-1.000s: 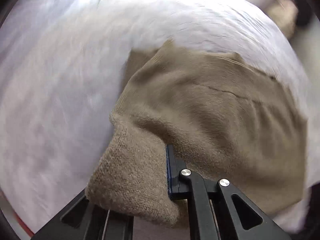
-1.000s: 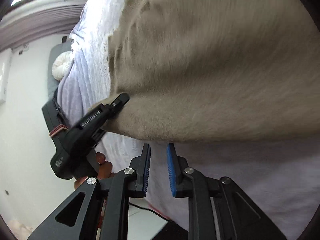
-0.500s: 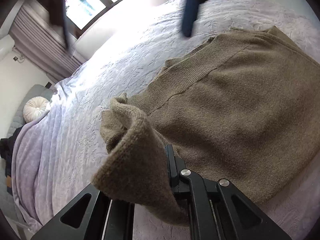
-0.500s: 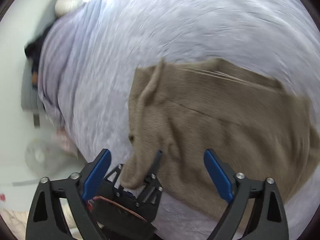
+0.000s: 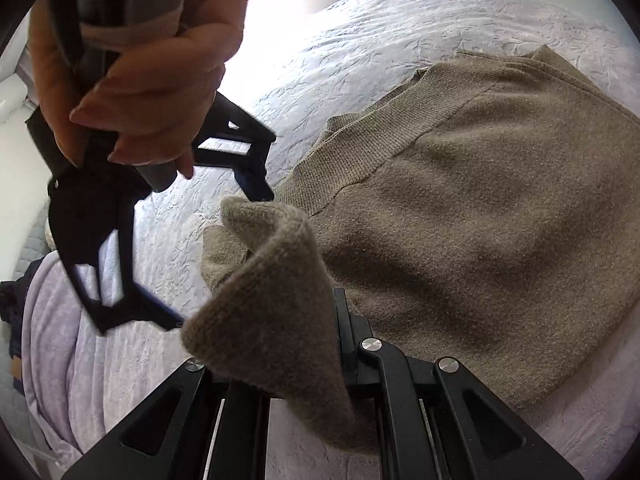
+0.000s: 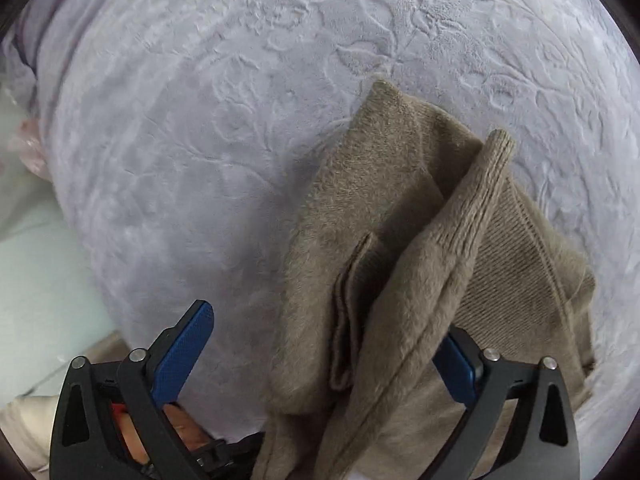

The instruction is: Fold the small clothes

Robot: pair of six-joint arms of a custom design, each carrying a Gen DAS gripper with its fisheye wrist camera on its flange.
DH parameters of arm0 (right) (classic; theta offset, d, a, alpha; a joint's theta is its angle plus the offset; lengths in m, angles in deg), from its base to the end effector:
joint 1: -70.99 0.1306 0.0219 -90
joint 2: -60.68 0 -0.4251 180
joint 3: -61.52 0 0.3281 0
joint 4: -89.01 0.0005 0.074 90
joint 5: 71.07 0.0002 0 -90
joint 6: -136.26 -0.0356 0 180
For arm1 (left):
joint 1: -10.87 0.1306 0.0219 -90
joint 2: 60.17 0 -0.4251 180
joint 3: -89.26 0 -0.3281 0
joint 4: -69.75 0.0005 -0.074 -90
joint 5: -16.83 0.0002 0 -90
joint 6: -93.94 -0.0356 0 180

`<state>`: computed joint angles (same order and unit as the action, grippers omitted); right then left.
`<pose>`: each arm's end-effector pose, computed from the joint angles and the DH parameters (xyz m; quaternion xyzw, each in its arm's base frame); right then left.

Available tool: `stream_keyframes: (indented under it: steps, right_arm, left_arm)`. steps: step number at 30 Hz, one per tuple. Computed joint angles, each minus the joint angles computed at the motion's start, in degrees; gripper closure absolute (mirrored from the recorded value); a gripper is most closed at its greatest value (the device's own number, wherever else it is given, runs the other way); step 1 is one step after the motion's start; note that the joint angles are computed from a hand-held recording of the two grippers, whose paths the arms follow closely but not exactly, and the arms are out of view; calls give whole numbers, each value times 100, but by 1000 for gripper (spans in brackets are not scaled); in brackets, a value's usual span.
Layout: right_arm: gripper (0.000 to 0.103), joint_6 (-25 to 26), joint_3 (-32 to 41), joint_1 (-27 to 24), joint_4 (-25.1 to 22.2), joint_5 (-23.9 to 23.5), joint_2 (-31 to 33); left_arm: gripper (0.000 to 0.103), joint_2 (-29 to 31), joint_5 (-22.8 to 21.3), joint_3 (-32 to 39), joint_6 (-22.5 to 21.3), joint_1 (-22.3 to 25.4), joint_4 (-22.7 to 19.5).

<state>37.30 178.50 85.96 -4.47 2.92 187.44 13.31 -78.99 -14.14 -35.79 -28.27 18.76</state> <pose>0.5527 0.1574 0.3101 0.0355 -0.9831 -0.1116 0.1405 0.2361 -0.1881 0.4747 0.5779 0.7314 0.0492 0.3587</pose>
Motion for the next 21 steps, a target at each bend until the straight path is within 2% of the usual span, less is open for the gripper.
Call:
stream_keyframes:
  steps: [2,3,7,11,16,21]
  right_arm:
    - [84,-1,-73,49,-37,354,-31]
    - [84,-122,-247,7,135,446,-173]
    - [85,-478,-1214,-319,1056,59,-1009]
    - [85,-853,-2200,-808,1846,-352,-2101]
    - [85,-1068,-2831,-1242,2088,-202,-3199]
    - [85,-1205,-3809,-2167,2395,-290,-4448]
  left_arm:
    - [93,-57,-150,-56,-45,-140,4]
    - [93,-87,-171,-55,-83,-162,18]
    - [93,-163,-4,168,-61,-252,-177]
    - [93,-273,-1,482,45,-664,-325]
    - [93,-297,-6,1108,456,-1521,-738]
    - [93,-199,-305,1270,813,-2716,-802]
